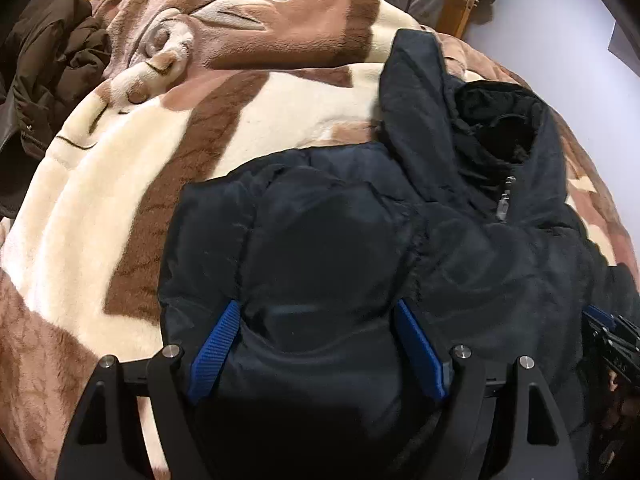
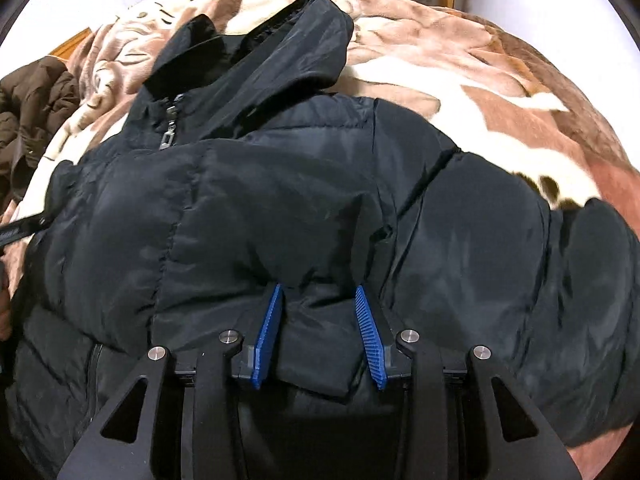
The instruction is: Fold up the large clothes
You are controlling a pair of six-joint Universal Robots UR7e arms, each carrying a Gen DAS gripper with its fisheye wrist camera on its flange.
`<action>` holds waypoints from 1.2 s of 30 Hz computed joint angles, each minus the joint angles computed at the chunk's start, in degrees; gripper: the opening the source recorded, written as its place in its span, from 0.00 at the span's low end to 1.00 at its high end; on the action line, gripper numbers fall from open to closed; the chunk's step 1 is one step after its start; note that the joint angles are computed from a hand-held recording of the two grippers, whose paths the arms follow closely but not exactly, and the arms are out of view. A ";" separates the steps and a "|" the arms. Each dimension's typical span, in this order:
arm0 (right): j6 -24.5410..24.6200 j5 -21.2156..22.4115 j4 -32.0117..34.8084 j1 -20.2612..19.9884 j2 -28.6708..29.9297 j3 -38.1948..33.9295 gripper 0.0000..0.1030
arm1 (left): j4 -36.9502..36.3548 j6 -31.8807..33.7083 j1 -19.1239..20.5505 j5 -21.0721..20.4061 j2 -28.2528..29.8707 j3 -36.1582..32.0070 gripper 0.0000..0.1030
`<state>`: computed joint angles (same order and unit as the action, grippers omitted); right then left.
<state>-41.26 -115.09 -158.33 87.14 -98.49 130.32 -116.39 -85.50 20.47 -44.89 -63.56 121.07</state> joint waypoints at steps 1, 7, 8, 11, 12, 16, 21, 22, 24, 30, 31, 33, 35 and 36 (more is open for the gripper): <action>1.29 0.93 2.00 0.21 -1.40 -0.53 0.37 | -1.16 0.39 -0.47 0.47 -0.87 0.40 0.77; 0.79 5.45 0.87 1.42 -2.84 -1.73 0.37 | 6.63 -2.92 1.03 7.68 -2.92 -1.93 0.77; 0.88 4.65 0.25 1.53 -1.16 -2.30 0.37 | 5.42 -3.01 2.58 6.65 -2.85 -1.53 0.77; 0.76 1.11 -0.62 0.23 3.83 -3.32 0.37 | 1.32 -1.18 4.78 5.45 -1.42 0.63 0.81; -0.11 1.33 -1.54 -0.48 4.48 -3.01 0.37 | 1.11 -0.90 4.61 6.27 -0.63 1.12 0.82; -2.03 0.88 -5.77 -0.69 5.48 -1.61 0.37 | 1.50 -1.41 4.64 7.05 0.50 1.10 0.85; 0.55 -0.50 -0.65 1.67 1.51 -2.23 0.37 | 5.97 -4.26 1.99 5.26 -2.47 -0.78 0.74; 0.33 0.33 0.35 1.77 -0.75 -1.53 0.37 | 6.26 -4.75 0.53 5.17 -3.18 -0.50 0.74; 0.50 1.83 2.99 1.59 -5.44 0.11 0.37 | 9.88 -7.67 -3.40 5.21 -4.20 -0.70 0.74; -0.47 5.73 14.32 -2.23 -23.01 5.41 0.37 | 14.08 -15.27 -14.83 1.29 -3.83 -1.03 0.74; -0.74 6.55 17.13 -3.41 -26.55 5.86 0.37 | 14.48 -15.98 -16.12 0.25 -3.31 -1.39 0.74; -1.67 7.79 21.18 -5.81 -32.11 6.29 0.37 | 15.58 -16.70 -18.75 -2.20 -1.47 -2.88 0.74; -2.72 9.79 24.59 -8.87 -37.40 6.74 0.37 | 16.45 -17.78 -21.32 -4.19 0.22 -4.33 0.74; -3.67 11.86 27.40 -11.51 -40.37 6.44 0.39 | 16.29 -17.96 -22.26 -4.98 0.83 -4.88 0.74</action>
<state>-44.93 -103.23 -130.94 75.63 -138.86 136.76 -100.10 -103.47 -1.79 -49.86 -62.73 116.19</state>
